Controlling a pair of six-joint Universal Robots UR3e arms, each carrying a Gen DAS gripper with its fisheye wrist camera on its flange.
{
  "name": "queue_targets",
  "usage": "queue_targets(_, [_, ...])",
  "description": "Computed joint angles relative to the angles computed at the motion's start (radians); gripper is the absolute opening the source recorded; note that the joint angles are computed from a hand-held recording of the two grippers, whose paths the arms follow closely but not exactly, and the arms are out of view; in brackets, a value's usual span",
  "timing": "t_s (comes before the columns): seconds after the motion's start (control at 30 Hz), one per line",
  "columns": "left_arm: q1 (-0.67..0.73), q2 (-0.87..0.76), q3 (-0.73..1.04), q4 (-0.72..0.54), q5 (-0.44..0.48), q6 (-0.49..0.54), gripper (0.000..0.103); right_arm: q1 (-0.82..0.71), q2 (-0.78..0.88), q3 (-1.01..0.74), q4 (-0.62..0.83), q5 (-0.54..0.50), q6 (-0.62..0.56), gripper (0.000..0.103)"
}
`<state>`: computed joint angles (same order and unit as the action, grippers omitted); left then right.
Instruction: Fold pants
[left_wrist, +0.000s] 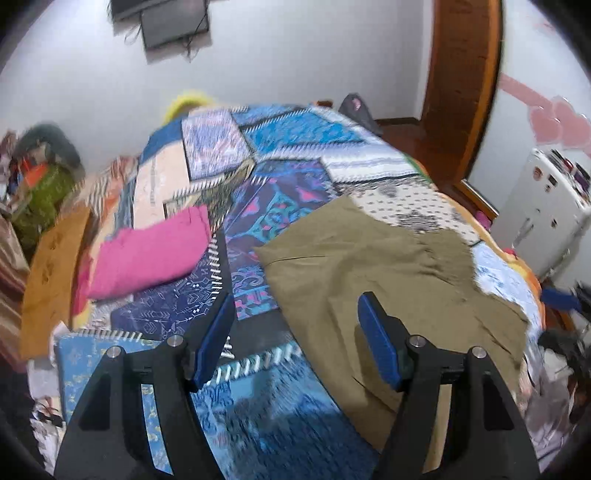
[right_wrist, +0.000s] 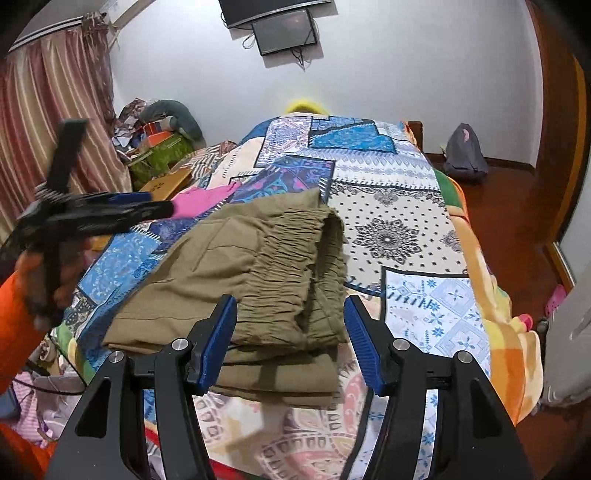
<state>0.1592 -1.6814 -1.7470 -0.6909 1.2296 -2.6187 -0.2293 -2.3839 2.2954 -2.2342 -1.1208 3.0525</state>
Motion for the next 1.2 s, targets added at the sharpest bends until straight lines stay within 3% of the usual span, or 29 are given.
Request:
queue_targets(0.2, [-0.027,-0.191,0.145,-0.043,0.034,-0.020,0.069,0.064,0.114,0.043,-0.095,-0.036,0.063,0.056])
queue_targets(0.3, [-0.060,-0.235,0.115,0.042,0.105,0.011,0.069,0.015,0.111,0.072,-0.083,0.009,0.013,0.057])
queue_targets(0.43, [-0.045,-0.243,0.061,0.100,0.098,0.037,0.071,-0.002,0.168,0.031,-0.061,-0.006,-0.057,0.057])
queue_targets(0.67, [-0.012,-0.250,0.070,0.054,0.079,0.005,0.075,-0.047,0.396,-0.048,-0.141,-0.025,-0.174,0.057])
queue_targets(0.97, [0.012,-0.235,0.050,0.041,0.057,-0.050,0.076,-0.009,0.814,-0.291,-0.298,-0.084,-0.241,0.057])
queue_targets(1.2, [0.030,-0.236,0.044,0.047,0.036,-0.072,0.079,0.036,1.048,-0.504,-0.314,-0.095,-0.277,0.057])
